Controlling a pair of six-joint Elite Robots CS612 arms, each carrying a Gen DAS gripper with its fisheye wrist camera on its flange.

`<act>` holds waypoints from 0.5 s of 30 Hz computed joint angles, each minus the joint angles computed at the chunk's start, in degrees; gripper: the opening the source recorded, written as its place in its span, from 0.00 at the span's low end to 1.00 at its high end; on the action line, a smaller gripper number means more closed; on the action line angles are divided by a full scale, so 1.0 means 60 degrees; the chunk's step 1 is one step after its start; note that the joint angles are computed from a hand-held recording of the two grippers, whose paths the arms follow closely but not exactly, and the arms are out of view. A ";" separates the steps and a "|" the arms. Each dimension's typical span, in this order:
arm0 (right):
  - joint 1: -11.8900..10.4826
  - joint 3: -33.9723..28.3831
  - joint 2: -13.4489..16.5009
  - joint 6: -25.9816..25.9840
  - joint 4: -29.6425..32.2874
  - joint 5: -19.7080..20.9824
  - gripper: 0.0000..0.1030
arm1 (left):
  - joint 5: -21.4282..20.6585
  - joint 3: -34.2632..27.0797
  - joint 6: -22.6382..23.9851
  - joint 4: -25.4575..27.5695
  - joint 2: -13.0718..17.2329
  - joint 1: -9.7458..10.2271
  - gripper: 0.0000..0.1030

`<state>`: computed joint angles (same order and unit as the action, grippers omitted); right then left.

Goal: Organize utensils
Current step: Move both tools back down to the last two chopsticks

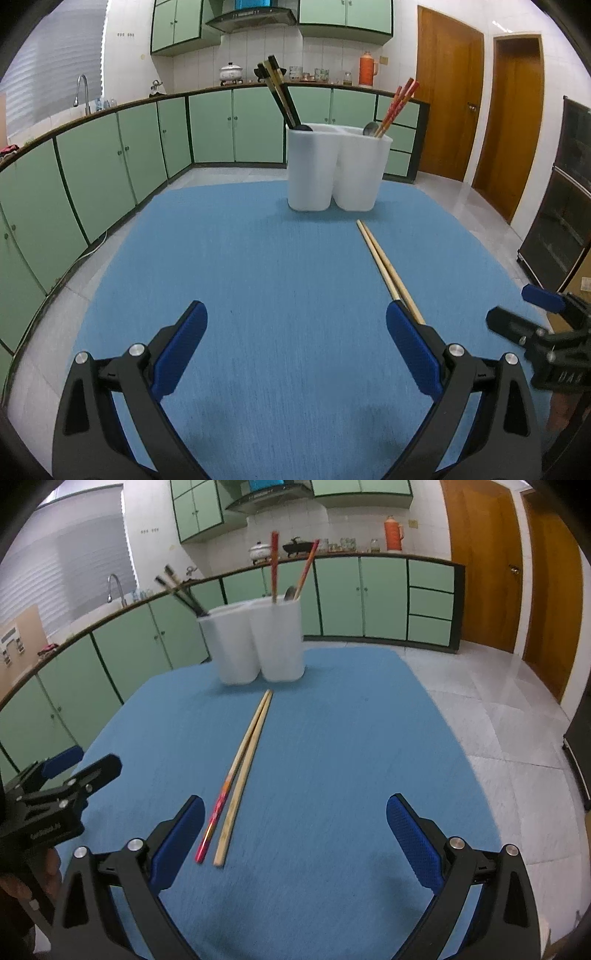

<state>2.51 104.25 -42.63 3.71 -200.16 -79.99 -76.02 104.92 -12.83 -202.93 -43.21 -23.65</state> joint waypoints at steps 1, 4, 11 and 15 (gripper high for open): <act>0.0025 0.0028 0.0007 -0.0041 0.0034 0.0032 0.93 | -0.0009 0.0023 -0.0029 0.0005 -0.0003 -0.0006 0.92; 0.0099 0.0077 0.0032 -0.0152 0.0081 0.0052 0.91 | -0.0015 0.0107 -0.0111 0.0014 -0.0017 -0.0024 0.92; 0.0279 0.0092 0.0064 -0.0401 0.0266 -0.0041 0.66 | 0.0058 0.0236 -0.0271 0.0098 -0.0025 -0.0009 0.92; 0.0353 0.0037 0.0108 -0.0443 0.0489 -0.0086 0.52 | 0.0094 0.0243 -0.0383 0.0133 -0.0013 0.0028 0.92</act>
